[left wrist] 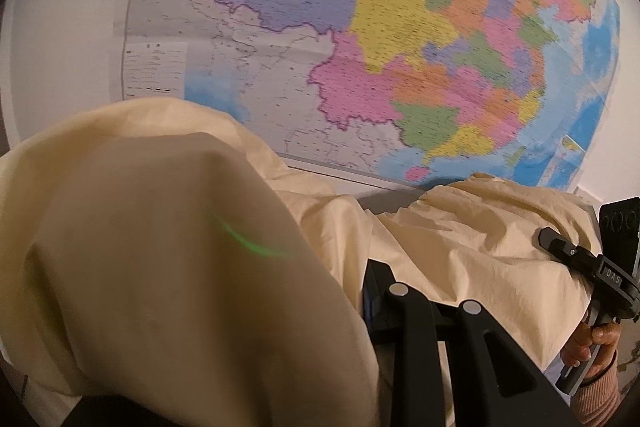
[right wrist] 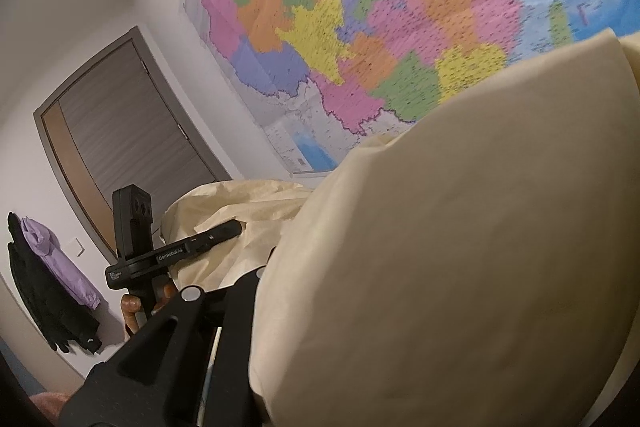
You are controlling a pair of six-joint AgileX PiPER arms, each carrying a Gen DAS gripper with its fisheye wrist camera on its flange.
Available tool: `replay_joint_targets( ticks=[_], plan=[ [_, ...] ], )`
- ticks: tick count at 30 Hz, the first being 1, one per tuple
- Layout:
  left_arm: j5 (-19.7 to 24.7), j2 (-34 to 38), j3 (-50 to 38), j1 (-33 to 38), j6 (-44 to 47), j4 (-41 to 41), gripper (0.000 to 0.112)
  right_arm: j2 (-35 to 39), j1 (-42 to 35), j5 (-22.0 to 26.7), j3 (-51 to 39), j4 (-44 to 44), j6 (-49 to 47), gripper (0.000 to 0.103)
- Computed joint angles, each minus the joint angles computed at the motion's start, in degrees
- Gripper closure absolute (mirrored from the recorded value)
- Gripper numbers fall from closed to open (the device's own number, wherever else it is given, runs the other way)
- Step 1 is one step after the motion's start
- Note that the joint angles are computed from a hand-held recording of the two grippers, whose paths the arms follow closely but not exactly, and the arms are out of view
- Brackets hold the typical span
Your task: Fold large clothes
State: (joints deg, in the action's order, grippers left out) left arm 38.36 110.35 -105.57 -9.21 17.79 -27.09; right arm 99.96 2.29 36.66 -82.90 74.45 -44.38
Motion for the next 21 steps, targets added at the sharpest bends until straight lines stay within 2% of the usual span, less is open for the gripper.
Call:
replay_joint_targets(
  ticks=[12, 21],
  plan=[
    [1.78, 3.33, -4.83, 3.30, -0.73, 1.15, 0.087, 4.22, 3.19, -1.27, -4.42, -1.19, 1.18, 0.088],
    [4.43, 7.98, -11.56, 5.17, -2.64, 3.37, 0.087, 6.54, 5.15, -2.61, -5.58, -0.80, 0.64, 0.088]
  ],
)
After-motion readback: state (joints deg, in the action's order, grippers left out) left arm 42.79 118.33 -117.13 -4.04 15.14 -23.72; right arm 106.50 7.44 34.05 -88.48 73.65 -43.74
